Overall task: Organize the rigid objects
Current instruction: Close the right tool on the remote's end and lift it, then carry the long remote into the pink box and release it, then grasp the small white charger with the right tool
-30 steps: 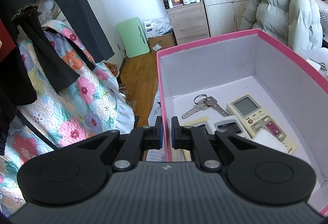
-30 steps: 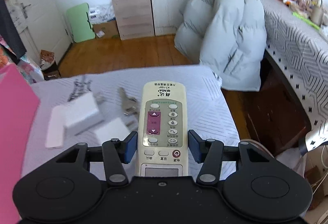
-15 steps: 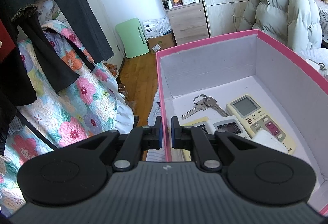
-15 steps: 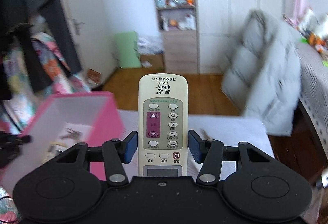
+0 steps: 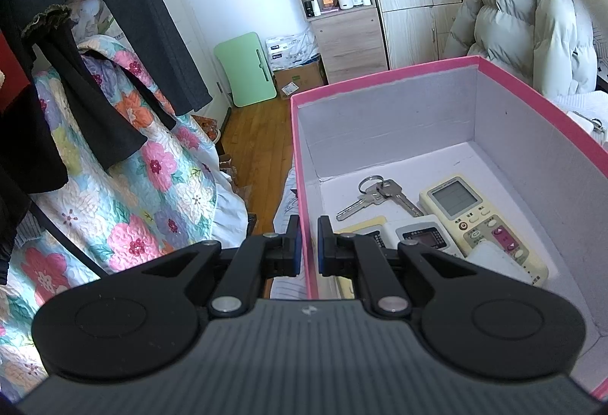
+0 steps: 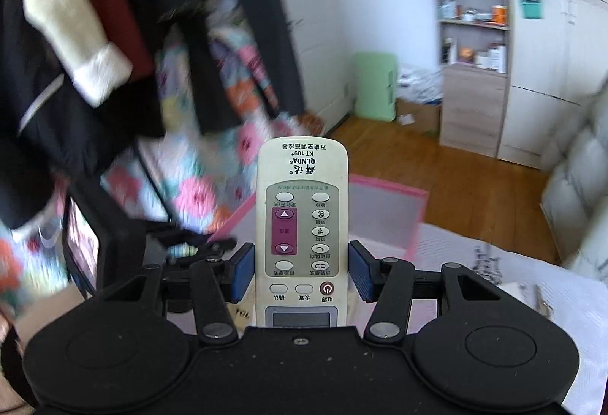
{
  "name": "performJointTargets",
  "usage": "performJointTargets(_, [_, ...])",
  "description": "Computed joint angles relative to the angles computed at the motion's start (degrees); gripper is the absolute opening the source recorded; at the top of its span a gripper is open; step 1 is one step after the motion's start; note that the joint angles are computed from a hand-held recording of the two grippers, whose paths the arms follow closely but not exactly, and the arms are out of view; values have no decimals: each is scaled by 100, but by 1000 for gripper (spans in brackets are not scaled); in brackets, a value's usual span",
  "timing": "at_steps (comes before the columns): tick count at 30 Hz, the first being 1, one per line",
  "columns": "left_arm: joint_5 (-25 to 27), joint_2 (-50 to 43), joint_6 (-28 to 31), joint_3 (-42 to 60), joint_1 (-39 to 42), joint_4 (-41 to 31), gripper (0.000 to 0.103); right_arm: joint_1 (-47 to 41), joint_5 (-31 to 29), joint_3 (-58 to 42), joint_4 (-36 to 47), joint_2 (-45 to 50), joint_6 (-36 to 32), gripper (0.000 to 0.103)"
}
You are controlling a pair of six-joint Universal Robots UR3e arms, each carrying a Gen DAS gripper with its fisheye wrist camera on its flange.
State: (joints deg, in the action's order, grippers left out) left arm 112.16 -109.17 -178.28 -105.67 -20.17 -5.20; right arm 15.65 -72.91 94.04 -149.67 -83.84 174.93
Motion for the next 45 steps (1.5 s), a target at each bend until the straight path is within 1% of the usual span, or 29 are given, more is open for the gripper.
performJointTargets(4, [-45,45,0,-74,36,48,6,467,-761,-904,349,1012,-227,58])
performJointTargets(6, [-85,73,-11,-115,58,73,6,592,-1157,-1528,643,1567,-331,58])
performJointTargets(11, [-97,78,-20,-128,61,81,6,730,-1649,-2830,1447,2536,-426,58])
performJointTargets(13, [-119,86,-9,-145,75,92,6,825,-1988,-2972,1303,2756,-366,58])
performJointTargets(14, [-124,78,-8,-144,74,99,6,847,-2120,-2892,1097,2771,-390,58])
performJointTargets(16, [-129,71,2,-155,69,123,6,797,-2057,-2401,467,2565,-380,57])
performJointTargets(17, [-136,76,1,-171,70,139,6,725,-1925,-2100,123,2402,-340,58])
performJointTargets(18, [-160,85,-7,-187,81,155,6,574,-1614,-1666,-358,2148,-303,58])
performJointTargets(19, [-206,101,-16,-212,104,176,6,484,-1449,-1393,-676,1990,-222,58])
performJointTargets(20, [-224,102,-44,-211,107,177,6,421,-1400,-1184,-897,1829,-64,58])
performJointTargets(23, [-246,100,-75,-210,117,196,6,137,-1255,-513,-1269,1200,197,58])
performJointTargets(26, [-232,78,-78,-204,93,228,6,-359,-984,336,-1592,525,344,58])
performJointTargets(28, [-221,73,-62,-223,89,271,6,-777,-724,774,-1509,236,248,58])
performJointTargets(31, [-232,89,-48,-251,103,287,6,-1366,-551,1541,-1646,-75,392,58])
performJointTargets(33, [-216,85,-17,-243,102,286,6,-1904,-181,2113,-1736,-339,540,55])
performJointTargets(35, [-224,95,-10,-252,115,287,6,-2270,-13,2556,-1861,-480,538,54])
performJointTargets(38, [-236,93,-62,-277,111,340,6,-2612,35,3064,-2165,-482,459,54])
performJointTargets(40, [-238,89,-59,-275,114,342,6,-2660,-97,3268,-2425,-383,394,54])
performJointTargets(43, [-245,89,-56,-267,111,334,6,-2709,-324,3520,-2942,-87,-131,54])
performJointTargets(45, [-251,96,-45,-264,112,313,6,-2593,-595,3346,-2743,160,-483,54])
